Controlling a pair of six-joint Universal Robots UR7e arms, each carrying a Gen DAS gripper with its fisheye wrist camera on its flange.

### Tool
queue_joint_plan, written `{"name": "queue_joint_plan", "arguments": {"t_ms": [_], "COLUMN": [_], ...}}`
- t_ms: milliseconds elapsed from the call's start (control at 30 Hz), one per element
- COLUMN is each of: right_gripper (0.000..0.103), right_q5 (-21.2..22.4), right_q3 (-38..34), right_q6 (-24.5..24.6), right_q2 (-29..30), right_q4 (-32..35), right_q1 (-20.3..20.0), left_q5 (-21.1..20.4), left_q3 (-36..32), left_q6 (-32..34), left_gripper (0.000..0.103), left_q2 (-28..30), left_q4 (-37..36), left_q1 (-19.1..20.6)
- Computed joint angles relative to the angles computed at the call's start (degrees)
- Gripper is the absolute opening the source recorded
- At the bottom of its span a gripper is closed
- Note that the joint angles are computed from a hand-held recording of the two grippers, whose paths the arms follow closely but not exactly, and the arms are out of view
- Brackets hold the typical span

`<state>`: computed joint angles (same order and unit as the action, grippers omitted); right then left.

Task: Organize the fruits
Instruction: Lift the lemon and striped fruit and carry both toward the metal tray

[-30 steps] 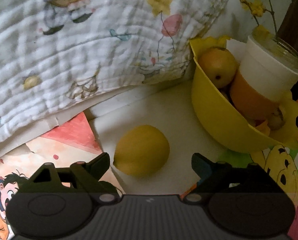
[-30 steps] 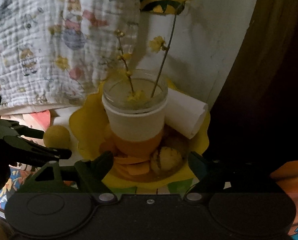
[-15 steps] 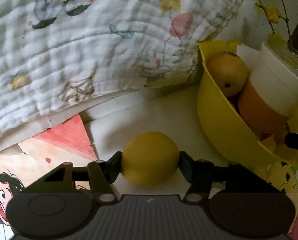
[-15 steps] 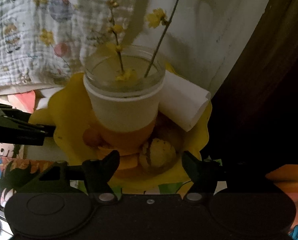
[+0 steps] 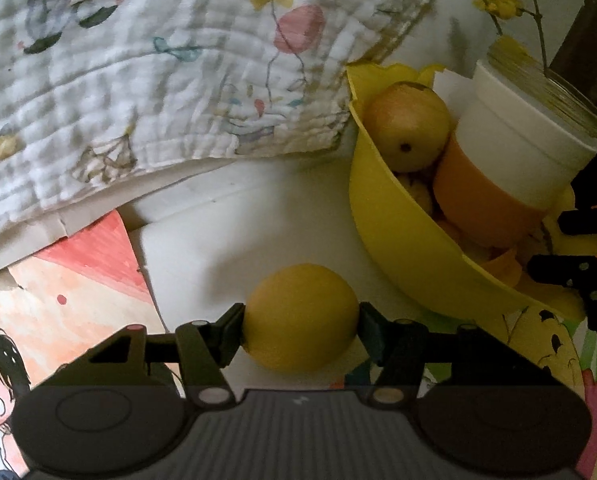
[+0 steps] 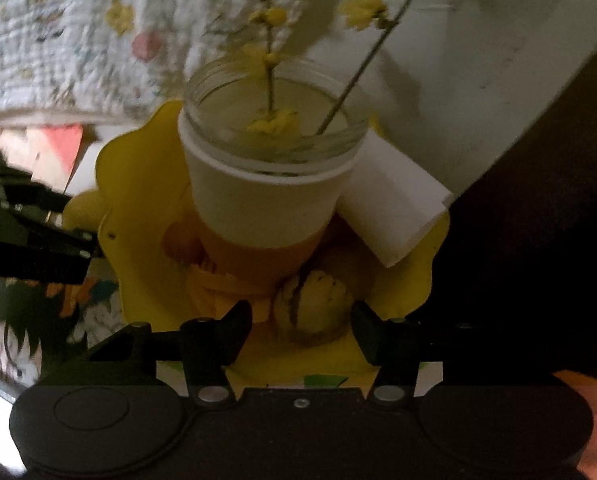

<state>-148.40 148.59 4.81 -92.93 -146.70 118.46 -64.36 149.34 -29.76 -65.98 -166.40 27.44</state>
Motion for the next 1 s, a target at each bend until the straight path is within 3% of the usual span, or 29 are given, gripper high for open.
{"name": "queue_joint_plan", "arguments": {"t_ms": [300, 433, 500, 600, 800, 1000], "right_gripper": [0.057, 0.057, 0.05, 0.049, 0.045, 0.034], "right_q5": [2.7, 3.9, 4.5, 5.1, 4.9, 4.6], "right_q3": [-3.8, -4.0, -3.6, -3.2, -0.9, -0.1], "right_q6": [-17.4, -22.4, -24.7, -25.5, -27.2, -27.6], "right_q2": [-0.2, -0.5, -0.1, 0.3, -0.2, -1.7], "right_q4": [5.8, 4.5, 2.4, 0.4, -3.9, -4.8], "right_q1": [-4.0, -6.1, -6.6, -7.0, -5.4, -2.8], "left_q5": [-0.7, -1.0, -1.3, -1.8, -2.3, -2.6], "left_q3": [0.9, 1.8, 2.8, 4.9, 6.4, 8.0], "left_q6": [-3.4, -5.6, -7.3, -11.3, -16.5, -23.0], "left_gripper": [0.064, 0.064, 0.063, 0.063, 0.063, 0.063], "left_q2": [1.5, 1.2, -0.1, -4.2, -7.2, -13.5], "left_q4": [-2.0, -2.0, -1.3, 2.0, 4.6, 10.8], "left_q1": [-2.1, -3.8, -5.3, -9.0, -13.2, -18.2]}}
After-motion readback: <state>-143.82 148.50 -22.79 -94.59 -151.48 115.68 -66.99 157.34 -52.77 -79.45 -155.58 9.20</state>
